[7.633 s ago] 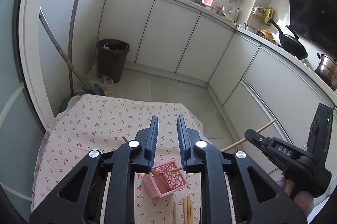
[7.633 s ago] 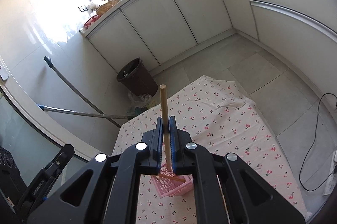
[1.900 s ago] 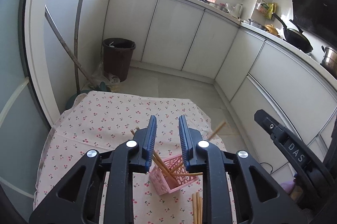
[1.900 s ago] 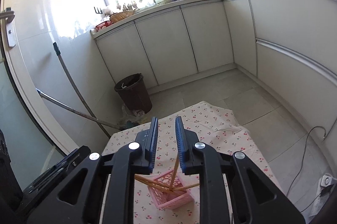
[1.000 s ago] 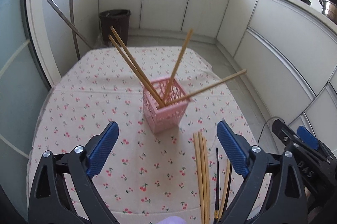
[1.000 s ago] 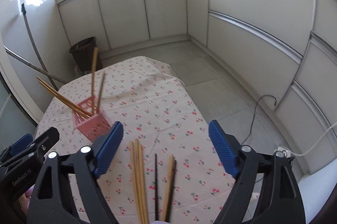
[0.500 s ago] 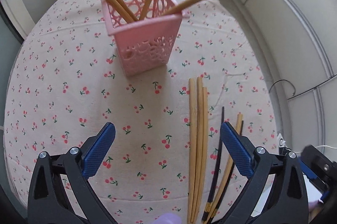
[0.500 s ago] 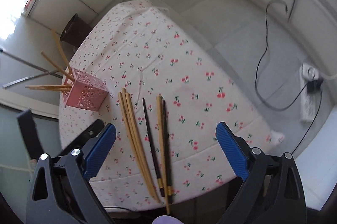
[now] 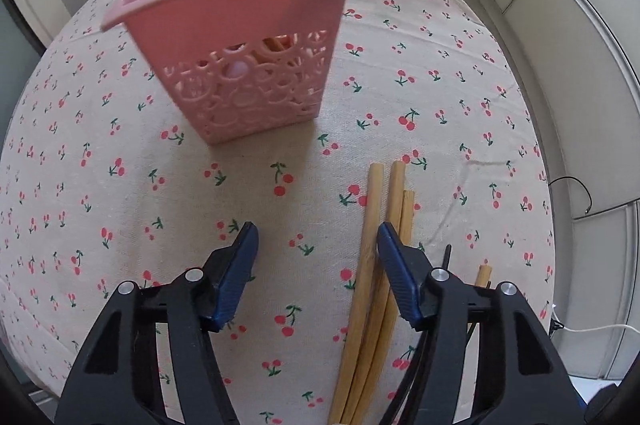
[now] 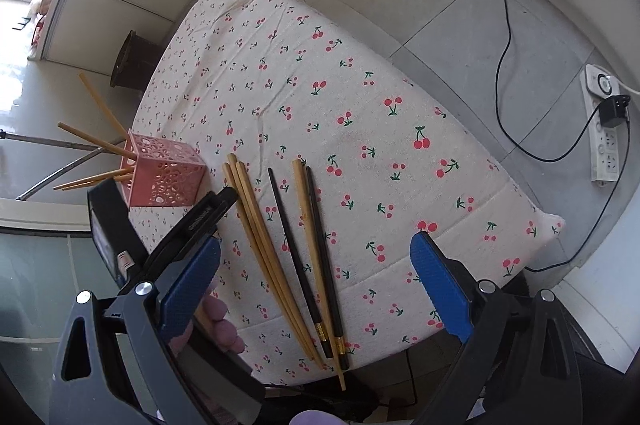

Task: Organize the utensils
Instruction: 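Move both open tools back to the remaining chopsticks, then grasp a wooden chopstick with the left tool while the right tool grasps another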

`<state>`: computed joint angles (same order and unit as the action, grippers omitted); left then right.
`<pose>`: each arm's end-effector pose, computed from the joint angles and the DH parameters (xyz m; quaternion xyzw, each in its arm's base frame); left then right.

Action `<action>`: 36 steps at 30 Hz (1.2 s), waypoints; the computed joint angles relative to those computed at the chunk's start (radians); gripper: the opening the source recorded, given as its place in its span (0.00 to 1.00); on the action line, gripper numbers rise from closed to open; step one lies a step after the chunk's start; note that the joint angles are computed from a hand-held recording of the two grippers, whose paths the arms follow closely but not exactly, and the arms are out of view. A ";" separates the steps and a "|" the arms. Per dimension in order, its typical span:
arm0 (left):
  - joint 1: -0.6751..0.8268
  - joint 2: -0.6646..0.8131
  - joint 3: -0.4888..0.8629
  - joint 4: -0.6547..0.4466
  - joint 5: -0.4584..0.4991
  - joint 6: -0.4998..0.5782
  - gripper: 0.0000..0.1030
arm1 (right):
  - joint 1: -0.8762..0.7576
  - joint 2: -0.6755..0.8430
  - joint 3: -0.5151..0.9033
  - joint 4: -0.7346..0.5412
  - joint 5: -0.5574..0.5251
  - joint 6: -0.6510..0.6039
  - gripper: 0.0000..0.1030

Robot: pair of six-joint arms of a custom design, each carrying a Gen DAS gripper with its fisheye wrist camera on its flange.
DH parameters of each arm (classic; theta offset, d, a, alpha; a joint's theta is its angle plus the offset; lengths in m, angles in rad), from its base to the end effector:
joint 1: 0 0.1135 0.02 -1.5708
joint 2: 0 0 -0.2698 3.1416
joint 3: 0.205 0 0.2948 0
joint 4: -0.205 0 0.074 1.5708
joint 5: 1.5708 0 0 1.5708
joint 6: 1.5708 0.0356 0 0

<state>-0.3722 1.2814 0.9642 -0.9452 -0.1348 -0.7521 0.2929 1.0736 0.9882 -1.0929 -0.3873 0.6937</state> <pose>0.2524 -0.0934 0.2350 -0.1963 0.9662 -0.0254 0.1651 0.2115 0.0778 0.2870 0.1548 0.9507 0.2569 0.0792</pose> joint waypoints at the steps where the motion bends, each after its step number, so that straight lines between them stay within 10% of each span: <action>1: -0.005 0.008 0.005 0.002 -0.008 -0.002 0.57 | -0.006 0.003 0.004 -0.002 -0.006 -0.004 0.90; 12: -0.082 0.078 0.032 0.047 -0.100 0.097 0.08 | -0.001 0.048 0.013 -0.015 0.075 -0.007 0.90; 22: -0.085 -0.203 -0.108 -0.029 -0.052 0.214 0.07 | 0.072 0.148 0.019 0.010 0.184 -0.012 0.90; 36: 0.078 -0.541 -0.070 -0.216 0.004 0.344 0.07 | 0.248 0.316 0.084 0.076 0.369 0.029 0.31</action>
